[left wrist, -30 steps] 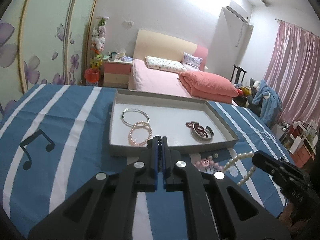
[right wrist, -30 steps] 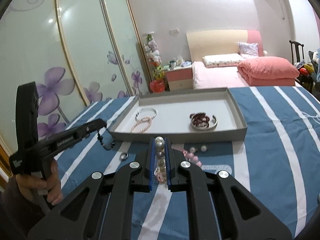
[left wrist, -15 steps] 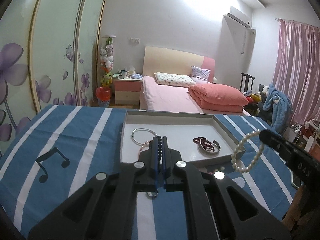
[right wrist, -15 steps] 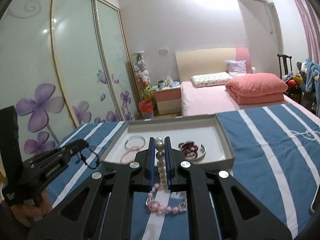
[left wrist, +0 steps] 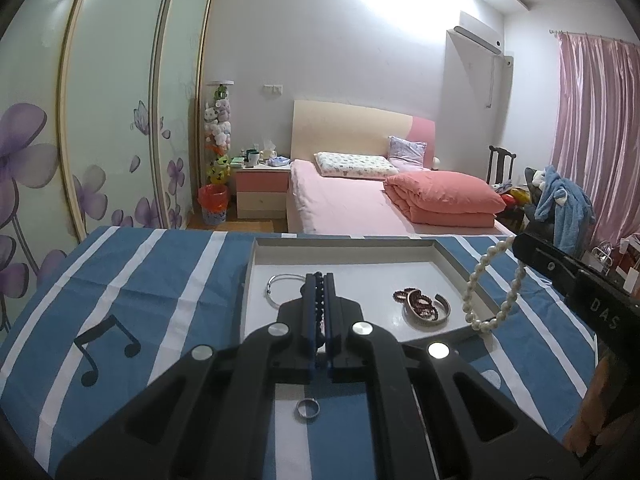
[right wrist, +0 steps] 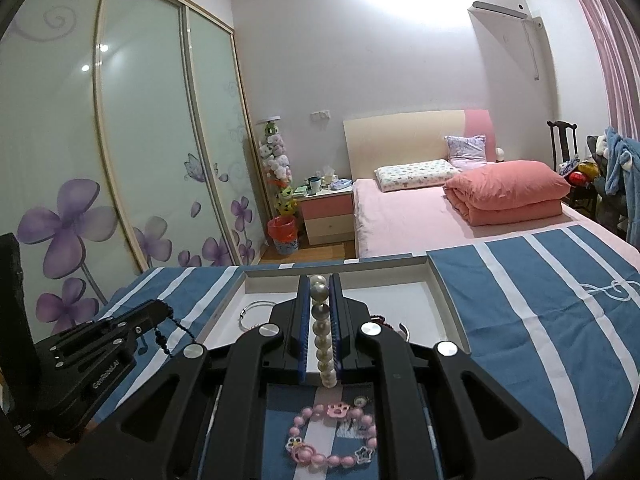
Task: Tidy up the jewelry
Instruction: 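Carry both bracelets over the grey tray and open both tools to drop them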
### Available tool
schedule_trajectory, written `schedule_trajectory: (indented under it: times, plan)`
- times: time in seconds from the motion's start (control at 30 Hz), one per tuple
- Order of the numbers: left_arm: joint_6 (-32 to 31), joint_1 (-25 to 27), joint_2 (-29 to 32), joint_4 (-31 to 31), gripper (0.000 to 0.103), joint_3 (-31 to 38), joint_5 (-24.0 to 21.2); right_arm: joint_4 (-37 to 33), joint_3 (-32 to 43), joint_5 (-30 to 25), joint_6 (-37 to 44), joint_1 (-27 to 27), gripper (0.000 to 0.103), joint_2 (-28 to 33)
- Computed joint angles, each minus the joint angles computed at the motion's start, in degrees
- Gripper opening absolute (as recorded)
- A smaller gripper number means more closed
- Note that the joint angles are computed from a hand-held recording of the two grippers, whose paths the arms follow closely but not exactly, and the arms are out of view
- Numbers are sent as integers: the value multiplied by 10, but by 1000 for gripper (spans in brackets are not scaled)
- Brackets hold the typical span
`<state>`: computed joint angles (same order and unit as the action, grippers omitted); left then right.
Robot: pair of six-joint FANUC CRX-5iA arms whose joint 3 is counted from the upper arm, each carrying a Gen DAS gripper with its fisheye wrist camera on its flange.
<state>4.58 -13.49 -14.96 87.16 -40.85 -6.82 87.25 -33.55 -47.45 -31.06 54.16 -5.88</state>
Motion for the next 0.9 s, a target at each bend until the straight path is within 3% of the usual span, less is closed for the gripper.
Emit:
schedule_trajectory:
  times: [0.27,0.43,0.57,0.9]
  plan:
    - [-71,-32,24,86,5,19,31,-1,11,13,1,-22,10,15]
    - [-75,-28,42,97,5,33,25,0,14,14,-2,-30,10,20]
    - [-62,-19,56,81,4,42,13,-5,23,18,0,-38,10,29]
    - [37,18,103,-35,5,78,-44,-17,42,71,8,-80,10,48]
